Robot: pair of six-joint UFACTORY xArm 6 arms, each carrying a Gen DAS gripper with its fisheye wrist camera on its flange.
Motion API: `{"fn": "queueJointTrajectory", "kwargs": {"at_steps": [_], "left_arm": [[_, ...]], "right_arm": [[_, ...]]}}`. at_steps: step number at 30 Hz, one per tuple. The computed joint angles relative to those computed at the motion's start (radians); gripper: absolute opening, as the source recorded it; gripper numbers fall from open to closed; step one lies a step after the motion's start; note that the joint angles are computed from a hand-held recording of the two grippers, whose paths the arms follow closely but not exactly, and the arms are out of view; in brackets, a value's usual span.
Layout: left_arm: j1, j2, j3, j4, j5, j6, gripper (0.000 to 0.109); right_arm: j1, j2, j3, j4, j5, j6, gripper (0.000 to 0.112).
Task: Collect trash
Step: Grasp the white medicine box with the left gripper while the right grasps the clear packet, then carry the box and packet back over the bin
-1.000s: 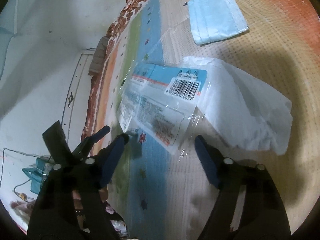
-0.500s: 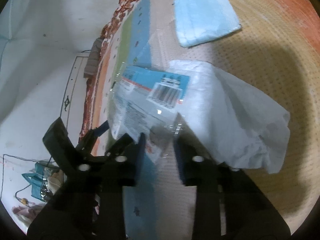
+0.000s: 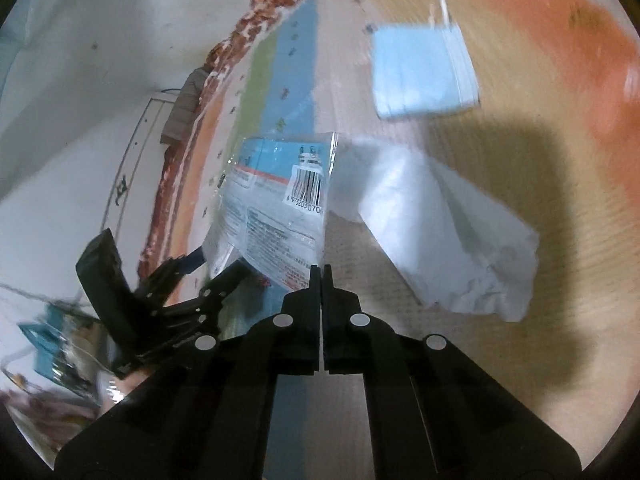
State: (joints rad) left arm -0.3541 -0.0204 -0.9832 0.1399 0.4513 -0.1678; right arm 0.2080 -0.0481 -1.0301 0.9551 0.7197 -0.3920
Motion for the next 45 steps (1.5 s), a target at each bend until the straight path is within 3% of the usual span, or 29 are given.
{"fn": "queueJointTrajectory", "kwargs": {"at_steps": [7,16,32,45], "left_arm": [[0.003,-0.109,0.0,0.223,0.202,-0.277,0.074],[-0.032,-0.275,0.05,0.236,0.339,-0.467,0.074],[-0.203,-0.426,0.057,0.162,0.511,-0.641,0.074],[-0.361,-0.509,0.059,0.18,0.572,-0.768,0.074]], "right_arm": [[0.01,-0.117,0.026,-0.171,0.02,0.059,0.0],[0.014,-0.292,0.109,-0.327,0.029,0.073,0.0],[0.037,-0.576,0.23,-0.551,0.099,0.141,0.0],[0.045,-0.767,0.307,-0.7,0.163,0.223,0.0]]}}
